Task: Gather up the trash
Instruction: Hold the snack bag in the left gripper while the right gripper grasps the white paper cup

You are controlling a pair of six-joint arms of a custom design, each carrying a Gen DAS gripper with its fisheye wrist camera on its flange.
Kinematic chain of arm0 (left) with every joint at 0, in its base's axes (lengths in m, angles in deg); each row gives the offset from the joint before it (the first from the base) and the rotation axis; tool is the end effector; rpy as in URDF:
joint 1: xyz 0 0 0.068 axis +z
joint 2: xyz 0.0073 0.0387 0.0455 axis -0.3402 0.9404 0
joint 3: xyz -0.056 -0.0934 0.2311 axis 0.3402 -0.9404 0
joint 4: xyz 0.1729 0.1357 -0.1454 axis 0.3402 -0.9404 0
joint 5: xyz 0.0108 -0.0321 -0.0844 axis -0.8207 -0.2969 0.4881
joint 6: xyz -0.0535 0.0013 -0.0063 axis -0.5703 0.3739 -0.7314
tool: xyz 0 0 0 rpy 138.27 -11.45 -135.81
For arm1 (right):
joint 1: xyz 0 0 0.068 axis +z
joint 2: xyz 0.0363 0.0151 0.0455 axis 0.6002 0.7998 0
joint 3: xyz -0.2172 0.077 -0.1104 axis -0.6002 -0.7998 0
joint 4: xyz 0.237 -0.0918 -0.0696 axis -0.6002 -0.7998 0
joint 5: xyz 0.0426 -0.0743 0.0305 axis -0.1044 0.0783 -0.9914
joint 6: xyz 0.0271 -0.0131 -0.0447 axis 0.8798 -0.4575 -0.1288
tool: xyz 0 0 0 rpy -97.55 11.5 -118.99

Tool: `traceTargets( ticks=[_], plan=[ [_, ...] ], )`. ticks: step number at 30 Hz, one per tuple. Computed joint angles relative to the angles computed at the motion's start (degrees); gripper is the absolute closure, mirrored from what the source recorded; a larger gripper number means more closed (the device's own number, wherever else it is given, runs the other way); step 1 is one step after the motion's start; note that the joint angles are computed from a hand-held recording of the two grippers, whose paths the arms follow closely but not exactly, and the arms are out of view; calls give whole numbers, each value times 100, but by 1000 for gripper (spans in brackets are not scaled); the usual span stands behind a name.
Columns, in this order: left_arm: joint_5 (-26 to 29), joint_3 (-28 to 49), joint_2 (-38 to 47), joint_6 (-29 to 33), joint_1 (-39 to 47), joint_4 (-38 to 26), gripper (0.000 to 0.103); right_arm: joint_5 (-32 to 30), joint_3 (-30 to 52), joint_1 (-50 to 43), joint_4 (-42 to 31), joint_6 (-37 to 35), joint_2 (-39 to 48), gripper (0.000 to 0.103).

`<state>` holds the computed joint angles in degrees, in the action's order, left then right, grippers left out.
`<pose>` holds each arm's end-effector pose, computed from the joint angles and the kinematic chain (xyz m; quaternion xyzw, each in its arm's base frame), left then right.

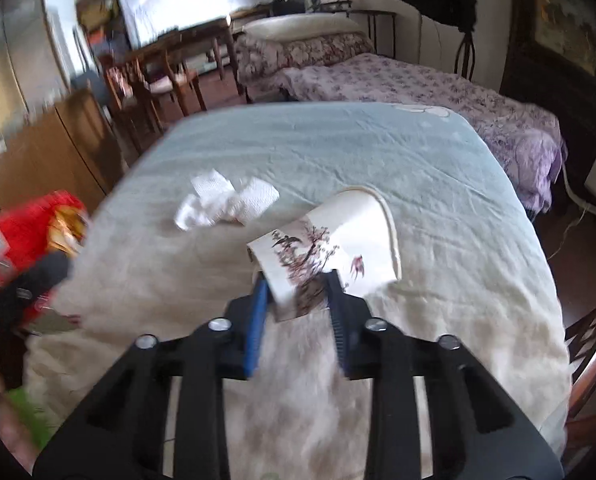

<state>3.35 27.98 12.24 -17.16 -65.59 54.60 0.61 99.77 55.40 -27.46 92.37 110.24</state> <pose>0.2194 -0.1995 0.1949 -0.0919 0.9048 -0.0761 0.4088 0.2800 0.0995 0.1674 -0.0752 0.9200 0.1696 0.3452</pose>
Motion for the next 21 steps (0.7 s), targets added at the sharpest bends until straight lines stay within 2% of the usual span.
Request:
traceTargets(
  ticks=[3,5,12,13,15,16,19,21],
  plan=[
    [7,-17,-16,-26,-26,34,59,-137,-326,-174,15,-33,-490,83],
    [-18,-8,-12,-30,-64,22,59,-89,-431,-198,44,1,-598,89],
    [-53,-17,-10,-25,-92,17,59,-295,-685,-502,51,193,-1003,96],
    [-9,-55,-51,-25,-69,53,59,-295,-712,-497,16,231,-1025,89],
    [23,-83,-89,-29,-62,82,59,-556,-656,-646,-227,275,-977,45],
    [41,-86,-98,-14,-52,92,59,-710,-701,-757,-218,397,-1002,14],
    [33,-56,-74,41,-57,76,59,-935,-798,-983,18,636,-1024,13],
    [11,-36,-56,58,-68,58,59,-1302,-587,-1183,82,885,-606,13]
  ],
)
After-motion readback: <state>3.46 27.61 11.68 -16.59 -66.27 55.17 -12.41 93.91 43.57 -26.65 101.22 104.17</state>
